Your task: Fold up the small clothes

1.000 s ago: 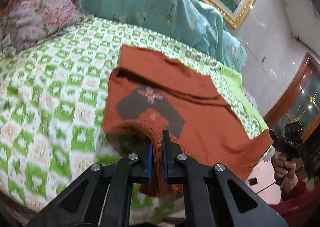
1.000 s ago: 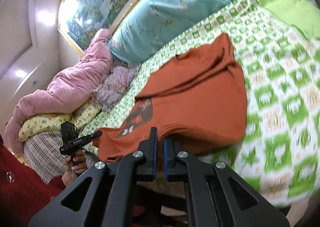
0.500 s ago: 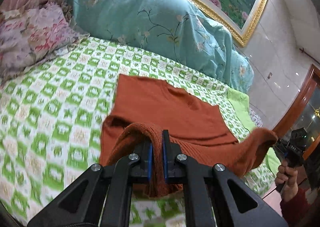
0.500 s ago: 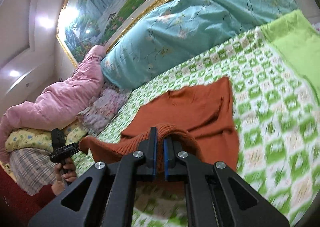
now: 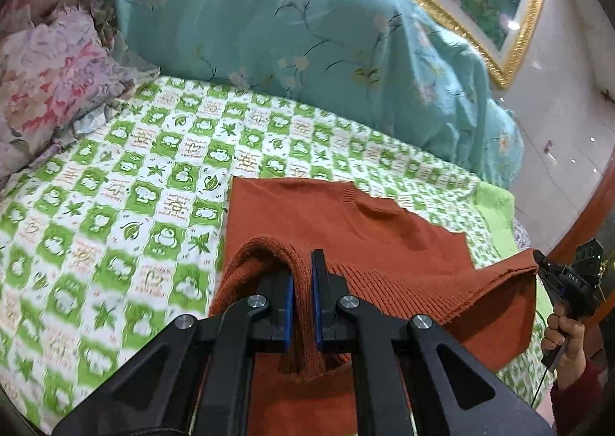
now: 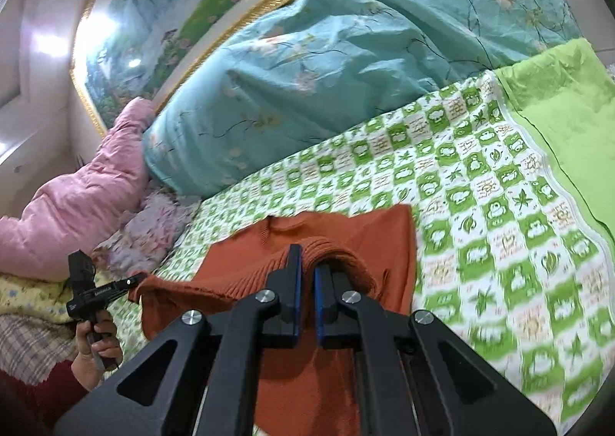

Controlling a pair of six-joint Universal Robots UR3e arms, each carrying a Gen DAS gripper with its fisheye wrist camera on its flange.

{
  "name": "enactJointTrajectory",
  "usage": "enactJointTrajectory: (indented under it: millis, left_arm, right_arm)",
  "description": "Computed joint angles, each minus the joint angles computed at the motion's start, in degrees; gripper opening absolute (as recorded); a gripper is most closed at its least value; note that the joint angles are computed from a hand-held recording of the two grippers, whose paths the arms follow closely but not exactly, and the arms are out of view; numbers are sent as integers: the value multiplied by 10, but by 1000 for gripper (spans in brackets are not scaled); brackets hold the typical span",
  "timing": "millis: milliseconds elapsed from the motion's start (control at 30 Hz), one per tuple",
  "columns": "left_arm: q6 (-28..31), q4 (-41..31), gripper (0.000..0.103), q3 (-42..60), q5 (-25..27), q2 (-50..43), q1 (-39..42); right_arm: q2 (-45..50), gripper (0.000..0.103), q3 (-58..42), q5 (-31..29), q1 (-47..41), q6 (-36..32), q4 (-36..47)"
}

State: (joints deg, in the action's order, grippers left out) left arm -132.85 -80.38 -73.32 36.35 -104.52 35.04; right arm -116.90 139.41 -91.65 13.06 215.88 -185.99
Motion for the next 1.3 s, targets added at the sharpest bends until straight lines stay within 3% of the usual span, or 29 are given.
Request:
enactJointTrajectory:
  millis: [167,300,567,700,800,933,1033,1100,1167,1233,1300]
  left_arm:
    - [-101,72,6,85,46,-103,-55]
    - [-154,97,6,168,78,-179,-94]
    - [-197,55,12,312,148,-300,-143]
    - [-178,26,15,295,138,-284,-127]
    - [-130,45,19,186,136,-200,-108]
    - [-3,-14,26,37,99,-65,-89]
    - [55,-52,35,-23,110,-13,-121]
    - [68,-63,35,-30,132,-9,-155]
    - [33,3,38,-35,196,-26,-210]
    - [5,45,37,-12,232,-57,-242]
    - [-16,29,37,63,232,-108,-253]
  right_arm:
    - [59,6,-10,79,-86,-9,-21]
    - [117,6,-29,104,-121,-11,-34]
    - [201,8,-75,126,-155,-18,30]
    - [174,15,-47,160,-186,-8,35]
    - [107,32,-27,117,-180,6,65]
    - [55,33,-22,88,-133,18,74]
    - [130,33,-77,132,-61,-26,73]
    - [209,33,-157,152,-5,-79,131]
    - [265,33,-229,171,23,-136,211]
    - [318,31,-306,103,62,-169,289]
    - [331,31,-317,96,49,-173,285]
